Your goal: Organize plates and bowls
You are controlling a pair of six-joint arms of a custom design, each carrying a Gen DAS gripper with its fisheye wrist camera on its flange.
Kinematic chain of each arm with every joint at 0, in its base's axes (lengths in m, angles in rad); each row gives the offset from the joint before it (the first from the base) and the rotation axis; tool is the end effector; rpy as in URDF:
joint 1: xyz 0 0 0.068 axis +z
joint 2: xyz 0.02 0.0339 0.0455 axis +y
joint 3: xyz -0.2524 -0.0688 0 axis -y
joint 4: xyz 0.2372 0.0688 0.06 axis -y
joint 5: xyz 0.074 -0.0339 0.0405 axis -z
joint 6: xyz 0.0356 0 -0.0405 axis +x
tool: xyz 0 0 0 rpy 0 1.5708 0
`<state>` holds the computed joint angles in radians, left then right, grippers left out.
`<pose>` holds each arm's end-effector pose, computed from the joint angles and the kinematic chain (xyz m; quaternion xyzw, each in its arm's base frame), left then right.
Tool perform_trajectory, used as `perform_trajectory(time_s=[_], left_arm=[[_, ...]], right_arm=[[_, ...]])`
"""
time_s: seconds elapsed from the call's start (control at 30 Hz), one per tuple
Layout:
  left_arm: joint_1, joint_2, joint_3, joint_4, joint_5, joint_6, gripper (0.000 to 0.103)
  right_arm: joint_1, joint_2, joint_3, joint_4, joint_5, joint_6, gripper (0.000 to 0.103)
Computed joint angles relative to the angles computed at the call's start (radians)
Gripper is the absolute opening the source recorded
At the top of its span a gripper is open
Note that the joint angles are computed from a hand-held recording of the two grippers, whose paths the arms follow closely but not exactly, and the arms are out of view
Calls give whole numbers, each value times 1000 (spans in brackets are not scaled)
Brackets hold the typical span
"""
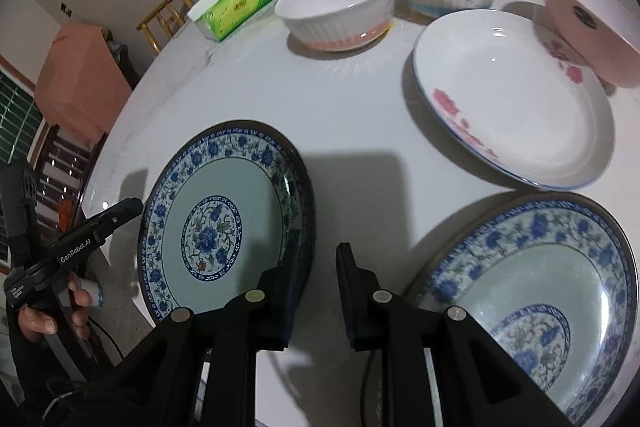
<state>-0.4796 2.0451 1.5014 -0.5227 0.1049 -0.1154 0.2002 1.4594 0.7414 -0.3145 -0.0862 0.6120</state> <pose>0.3728 -0.1981 0.1709 0.1880 0.9487 -0.1216 0.2234 0.2603 0.0559 0.1595 0.1857 0.9451 0.1431 0.2276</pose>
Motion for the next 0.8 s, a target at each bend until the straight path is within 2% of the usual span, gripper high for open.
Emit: perform_trajectory(time_s=[0.03,0.1,0.23,0.3,0.5,0.67,0.8], left_arm=[[4,-16,-21,24,4,-12,18],[14,-58,-73,75,21,-34,26],[-4,-94,-83,47,-20,-17,29],[-31,-118,-98,37,-66,-17,36],[-123,-202,-164,69,-89,-37,38],[-214,-232,-179,90,-78,-83,44],[-295,-224,-155,79,-104,-105,44]], right_arm=[[2,-14,-6,-1,14,4,20],[7,-58,-32,-7,39,7,20],[13,-161,-77,-36,78,14,20],[25,-199,-83,-63,119,12,20],[53,-342,-110,-157,209,1,20],[97,-449,-126,-247,307,-8,20],[116,-518,-137,-304,341,-4,25]])
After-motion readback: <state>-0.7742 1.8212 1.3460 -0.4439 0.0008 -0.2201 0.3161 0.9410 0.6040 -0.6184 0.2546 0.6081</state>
